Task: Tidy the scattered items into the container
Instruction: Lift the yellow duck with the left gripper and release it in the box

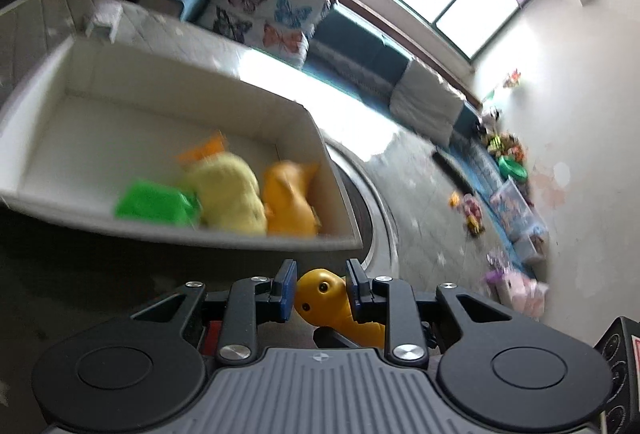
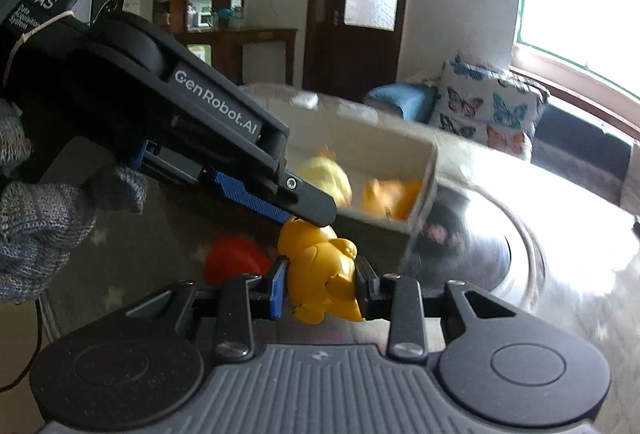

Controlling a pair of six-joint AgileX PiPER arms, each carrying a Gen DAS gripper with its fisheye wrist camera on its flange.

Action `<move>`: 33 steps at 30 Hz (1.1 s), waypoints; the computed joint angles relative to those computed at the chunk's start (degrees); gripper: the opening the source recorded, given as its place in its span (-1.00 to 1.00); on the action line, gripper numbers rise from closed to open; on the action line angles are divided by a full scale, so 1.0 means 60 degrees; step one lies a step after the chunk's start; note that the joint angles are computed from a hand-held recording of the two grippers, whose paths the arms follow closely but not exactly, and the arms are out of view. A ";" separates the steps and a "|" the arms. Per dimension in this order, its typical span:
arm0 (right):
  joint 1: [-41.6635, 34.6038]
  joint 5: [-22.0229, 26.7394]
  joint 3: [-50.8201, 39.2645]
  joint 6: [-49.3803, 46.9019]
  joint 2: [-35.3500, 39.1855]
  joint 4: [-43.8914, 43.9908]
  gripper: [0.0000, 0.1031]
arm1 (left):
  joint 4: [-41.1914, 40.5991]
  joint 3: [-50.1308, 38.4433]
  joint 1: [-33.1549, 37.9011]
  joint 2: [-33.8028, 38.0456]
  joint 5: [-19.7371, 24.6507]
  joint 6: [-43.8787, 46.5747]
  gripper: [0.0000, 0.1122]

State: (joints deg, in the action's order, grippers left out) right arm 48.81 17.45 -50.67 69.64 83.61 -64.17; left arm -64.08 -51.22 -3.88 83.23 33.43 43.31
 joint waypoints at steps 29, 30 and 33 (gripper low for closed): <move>-0.0977 -0.0210 -0.5051 -0.8818 0.4120 0.8232 -0.29 | 0.0239 -0.2414 0.2053 0.2709 0.0507 -0.0333 -0.48; -0.0977 -0.0277 -0.4974 -0.8621 0.4076 0.8057 -0.19 | 0.0260 -0.2412 0.2054 0.2699 0.0490 -0.0413 -0.48; -0.1017 -0.0414 -0.4874 -0.7824 0.4025 0.7335 -0.03 | 0.0264 -0.2368 0.2063 0.2658 0.0434 -0.0552 -0.47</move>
State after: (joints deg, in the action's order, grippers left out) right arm 42.70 14.96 -79.92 22.69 107.76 -20.16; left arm -62.50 -65.43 8.50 99.18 36.03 40.00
